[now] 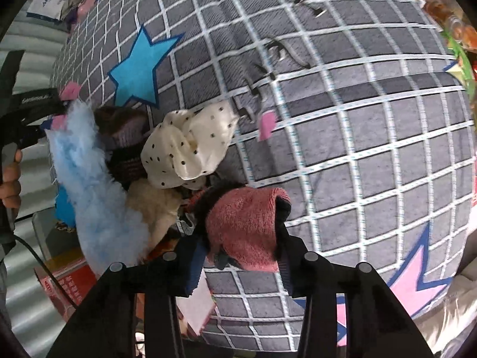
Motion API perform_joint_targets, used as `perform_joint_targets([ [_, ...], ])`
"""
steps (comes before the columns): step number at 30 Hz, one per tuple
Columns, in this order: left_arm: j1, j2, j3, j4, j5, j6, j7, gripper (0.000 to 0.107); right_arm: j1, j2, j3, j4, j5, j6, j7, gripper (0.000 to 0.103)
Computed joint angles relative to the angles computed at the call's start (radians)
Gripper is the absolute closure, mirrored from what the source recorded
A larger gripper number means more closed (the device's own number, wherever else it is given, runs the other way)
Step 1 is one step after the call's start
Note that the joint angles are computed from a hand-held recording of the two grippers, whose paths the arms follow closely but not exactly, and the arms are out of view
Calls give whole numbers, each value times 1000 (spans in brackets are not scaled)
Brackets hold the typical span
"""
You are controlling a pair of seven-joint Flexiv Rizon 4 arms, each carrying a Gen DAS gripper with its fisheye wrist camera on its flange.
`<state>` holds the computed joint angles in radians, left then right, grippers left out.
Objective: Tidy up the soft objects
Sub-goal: 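Grasp the pink foam sponge with the left gripper while the right grasps the pink-black sock, then carry the pink sponge and the sock with both grippers over the white box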
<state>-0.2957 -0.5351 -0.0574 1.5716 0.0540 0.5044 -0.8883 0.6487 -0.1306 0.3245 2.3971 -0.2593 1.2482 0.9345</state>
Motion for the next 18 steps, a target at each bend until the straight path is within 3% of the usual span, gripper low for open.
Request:
perform_joint_targets([
  [6, 23, 193, -21, 178, -57, 35, 88, 57, 0, 93, 42, 1, 41, -110, -3, 59],
  [9, 32, 290, -11, 232, -92, -26, 147, 57, 0, 150, 68, 24, 54, -138, 11, 59],
  [14, 98, 343, -18, 229, -123, -93, 235, 57, 9, 190, 98, 29, 42, -162, 55, 59],
  [18, 110, 419, 15, 301, -134, -98, 286, 57, 20, 191, 107, 2, 33, -183, 61, 59],
])
